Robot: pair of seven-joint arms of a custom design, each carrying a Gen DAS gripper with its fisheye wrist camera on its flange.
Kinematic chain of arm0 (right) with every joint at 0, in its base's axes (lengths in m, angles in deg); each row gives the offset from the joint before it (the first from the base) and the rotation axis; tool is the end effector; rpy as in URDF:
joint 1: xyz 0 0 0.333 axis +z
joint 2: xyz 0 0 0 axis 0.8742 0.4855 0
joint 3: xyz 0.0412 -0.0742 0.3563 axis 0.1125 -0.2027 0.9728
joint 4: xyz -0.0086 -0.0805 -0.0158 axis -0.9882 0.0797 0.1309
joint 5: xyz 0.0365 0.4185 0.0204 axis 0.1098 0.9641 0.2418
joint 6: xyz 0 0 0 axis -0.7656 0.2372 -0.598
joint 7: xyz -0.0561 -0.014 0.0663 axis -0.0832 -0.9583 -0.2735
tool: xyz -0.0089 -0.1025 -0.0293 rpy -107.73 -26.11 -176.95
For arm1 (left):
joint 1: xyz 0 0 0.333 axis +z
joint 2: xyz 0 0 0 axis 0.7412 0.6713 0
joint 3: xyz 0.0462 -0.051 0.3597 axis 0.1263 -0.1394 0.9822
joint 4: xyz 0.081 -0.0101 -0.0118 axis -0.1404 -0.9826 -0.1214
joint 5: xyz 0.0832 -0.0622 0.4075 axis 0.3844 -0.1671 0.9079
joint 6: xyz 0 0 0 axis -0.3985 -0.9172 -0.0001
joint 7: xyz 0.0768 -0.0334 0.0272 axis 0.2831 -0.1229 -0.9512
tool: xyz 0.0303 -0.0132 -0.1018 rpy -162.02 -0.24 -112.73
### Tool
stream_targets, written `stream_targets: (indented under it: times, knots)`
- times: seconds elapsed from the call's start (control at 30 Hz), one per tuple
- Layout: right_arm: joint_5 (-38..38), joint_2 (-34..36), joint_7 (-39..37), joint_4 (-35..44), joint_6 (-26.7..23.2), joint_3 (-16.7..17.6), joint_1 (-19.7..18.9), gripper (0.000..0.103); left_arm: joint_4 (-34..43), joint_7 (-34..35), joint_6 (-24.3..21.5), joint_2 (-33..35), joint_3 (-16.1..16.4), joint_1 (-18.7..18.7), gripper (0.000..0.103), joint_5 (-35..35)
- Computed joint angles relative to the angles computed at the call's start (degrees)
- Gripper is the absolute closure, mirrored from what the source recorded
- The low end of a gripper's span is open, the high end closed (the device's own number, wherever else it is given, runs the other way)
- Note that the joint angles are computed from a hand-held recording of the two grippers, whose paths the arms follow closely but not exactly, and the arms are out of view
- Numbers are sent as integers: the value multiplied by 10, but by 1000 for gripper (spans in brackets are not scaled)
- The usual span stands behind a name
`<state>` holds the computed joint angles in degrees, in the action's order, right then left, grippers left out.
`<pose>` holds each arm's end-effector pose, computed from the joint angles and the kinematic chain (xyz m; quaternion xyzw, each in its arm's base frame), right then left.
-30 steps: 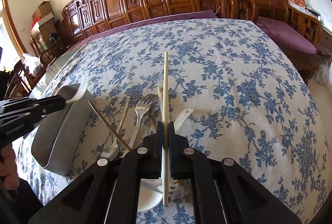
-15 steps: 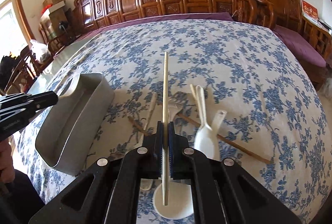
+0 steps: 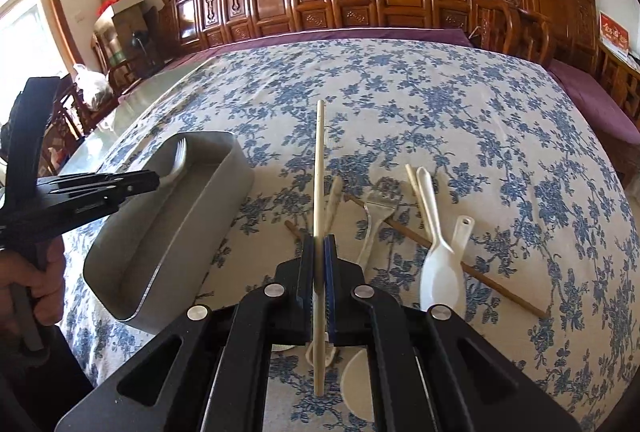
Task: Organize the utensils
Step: 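Lower the chopstick and fork into the grey tray while both tools open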
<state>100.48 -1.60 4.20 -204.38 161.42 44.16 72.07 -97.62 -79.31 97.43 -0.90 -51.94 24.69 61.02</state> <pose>0.6171 0.1917 0.4154 -0.8254 0.4331 -0.0847 0.3520 0.5374 -0.3664 0.4497 -0.7582 0.5779 -0.1975 0.2284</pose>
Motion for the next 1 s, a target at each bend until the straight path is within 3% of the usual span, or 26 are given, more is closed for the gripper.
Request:
stream_targets:
  times: [0.5,1.0]
  knots:
    - [45,-31,-13,-15,-33,5,37,97,-50,-12,31,-53,-11,18,96,25]
    - [-3,15,122,24,-34,21,77,97,-85,-35,44,-90,-23,47,96,38]
